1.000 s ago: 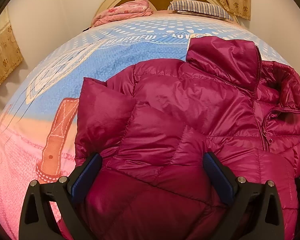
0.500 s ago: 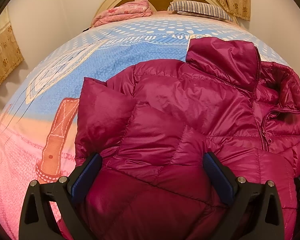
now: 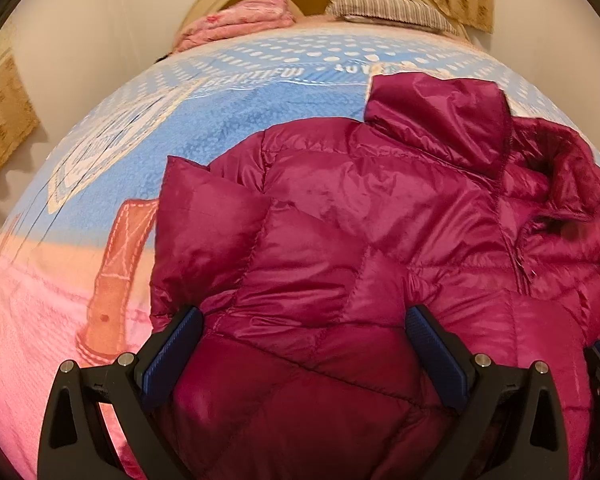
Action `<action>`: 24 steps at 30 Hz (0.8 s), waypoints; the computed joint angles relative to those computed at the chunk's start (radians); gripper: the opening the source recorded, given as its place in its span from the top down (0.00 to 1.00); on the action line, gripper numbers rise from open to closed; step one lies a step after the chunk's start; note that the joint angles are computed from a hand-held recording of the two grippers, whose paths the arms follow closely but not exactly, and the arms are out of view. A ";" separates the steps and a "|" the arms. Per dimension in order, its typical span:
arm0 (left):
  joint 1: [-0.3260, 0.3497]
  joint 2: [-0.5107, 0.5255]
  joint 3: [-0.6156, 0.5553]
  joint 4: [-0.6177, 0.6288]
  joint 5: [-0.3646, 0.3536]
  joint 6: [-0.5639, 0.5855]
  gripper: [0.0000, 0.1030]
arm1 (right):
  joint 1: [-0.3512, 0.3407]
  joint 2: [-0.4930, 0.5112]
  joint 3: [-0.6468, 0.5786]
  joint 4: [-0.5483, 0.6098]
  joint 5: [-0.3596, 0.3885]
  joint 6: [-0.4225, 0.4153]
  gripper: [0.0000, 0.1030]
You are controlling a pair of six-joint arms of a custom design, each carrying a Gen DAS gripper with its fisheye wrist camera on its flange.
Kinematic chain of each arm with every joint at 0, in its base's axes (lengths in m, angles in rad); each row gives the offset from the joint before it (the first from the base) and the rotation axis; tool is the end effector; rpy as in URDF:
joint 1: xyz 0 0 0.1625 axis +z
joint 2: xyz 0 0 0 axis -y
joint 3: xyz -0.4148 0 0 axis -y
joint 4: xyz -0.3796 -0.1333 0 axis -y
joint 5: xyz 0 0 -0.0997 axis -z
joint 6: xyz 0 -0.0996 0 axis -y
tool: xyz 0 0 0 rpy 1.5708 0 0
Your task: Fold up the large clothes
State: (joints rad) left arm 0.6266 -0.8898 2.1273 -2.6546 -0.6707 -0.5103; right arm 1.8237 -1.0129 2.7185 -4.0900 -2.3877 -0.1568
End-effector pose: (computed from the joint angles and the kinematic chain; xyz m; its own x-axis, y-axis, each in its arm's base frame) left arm -0.2603 -0.4494 0.0496 -0.6242 0.2176 -0.7503 0.5679 0.7859 -0.2445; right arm 0.1305 -0.2623 0.1639 -0.7587 0.2337 0.6081 -0.2940 0.7102 -0.6397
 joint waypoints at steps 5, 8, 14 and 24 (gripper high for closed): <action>-0.046 -0.105 0.032 -0.012 -0.003 0.035 0.01 | 0.042 -0.172 0.003 0.201 -0.012 -0.033 0.19; -0.053 -0.120 -0.005 -0.033 0.012 0.075 0.01 | 0.076 -0.200 -0.018 0.116 -0.037 -0.137 0.05; 0.014 0.010 -0.249 0.074 -0.012 0.131 0.01 | -0.003 -0.355 -0.138 0.374 0.035 -0.211 0.05; 0.131 0.246 -0.659 0.297 -0.128 0.122 0.01 | -0.121 -0.365 -0.373 0.654 0.111 -0.260 0.05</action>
State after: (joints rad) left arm 0.7575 -0.6443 1.4688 -2.3573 -0.7991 -0.3881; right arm 1.7028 -1.3778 2.3451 -3.4363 -2.2765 -0.4172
